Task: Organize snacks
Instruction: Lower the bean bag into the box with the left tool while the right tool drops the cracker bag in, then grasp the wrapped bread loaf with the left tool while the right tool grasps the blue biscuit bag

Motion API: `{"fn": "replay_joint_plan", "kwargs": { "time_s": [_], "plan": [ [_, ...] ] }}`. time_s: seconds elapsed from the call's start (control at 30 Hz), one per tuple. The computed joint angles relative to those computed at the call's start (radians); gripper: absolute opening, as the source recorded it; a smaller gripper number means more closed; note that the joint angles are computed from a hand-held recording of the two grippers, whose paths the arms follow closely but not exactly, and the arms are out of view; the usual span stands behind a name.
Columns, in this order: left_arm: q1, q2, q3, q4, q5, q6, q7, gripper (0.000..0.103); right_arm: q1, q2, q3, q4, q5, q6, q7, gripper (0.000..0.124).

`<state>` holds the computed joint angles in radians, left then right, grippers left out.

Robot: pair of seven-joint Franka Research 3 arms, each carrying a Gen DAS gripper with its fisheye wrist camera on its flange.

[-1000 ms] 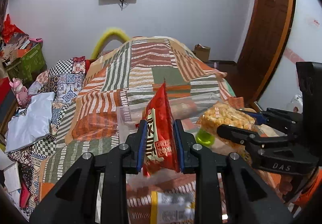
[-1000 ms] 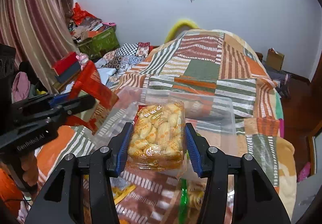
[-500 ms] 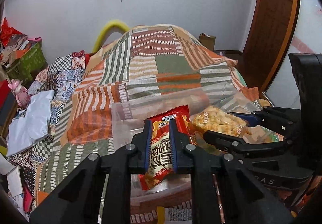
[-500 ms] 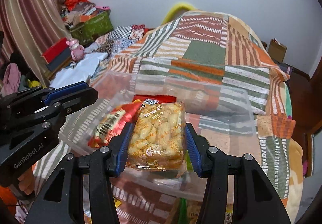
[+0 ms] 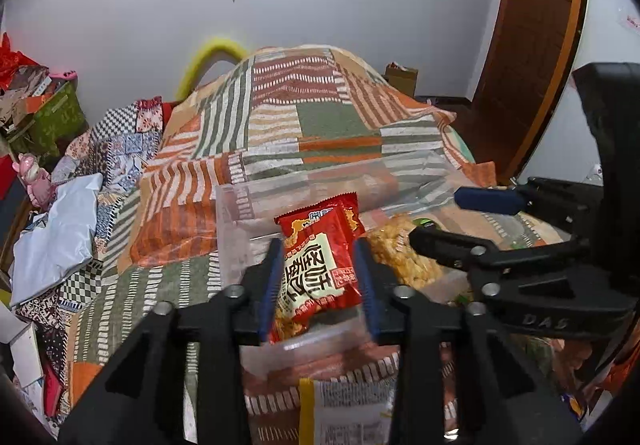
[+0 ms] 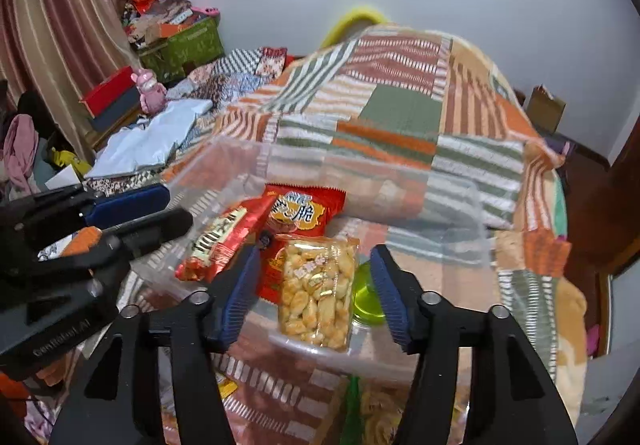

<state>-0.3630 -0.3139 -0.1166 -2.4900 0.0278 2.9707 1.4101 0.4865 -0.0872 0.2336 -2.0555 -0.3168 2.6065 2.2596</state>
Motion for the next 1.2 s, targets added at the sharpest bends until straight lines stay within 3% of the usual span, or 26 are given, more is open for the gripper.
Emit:
{"fn": "replay_joint_plan", "kwargs": {
  "time_s": [0.33, 0.47, 0.73, 0.9, 1.2],
  "plan": [
    [0.035, -0.219, -0.056, -0.125, 0.115, 0.013, -0.111, 0.083, -0.03, -0.156, 0.068, -0.086, -0.095, 0.0, 0.081, 0.063],
    [0.023, -0.325, -0.065, -0.188, 0.153, 0.001, -0.145, 0.092, -0.052, -0.243, 0.108, -0.153, -0.096, 0.025, 0.105, 0.074],
    [-0.094, -0.486, -0.012, -0.299, 0.137, -0.09, -0.145, 0.097, -0.082, -0.383, 0.185, -0.265, -0.047, 0.035, 0.119, 0.075],
    [-0.155, -0.579, 0.006, -0.371, 0.094, -0.17, -0.145, 0.097, -0.11, -0.467, 0.253, -0.331, -0.037, 0.015, 0.169, 0.083],
    [-0.236, -0.692, 0.056, -0.473, -0.039, -0.308, -0.159, 0.097, -0.062, -0.551, 0.288, -0.453, 0.071, 0.009, 0.228, 0.083]
  ]
}}
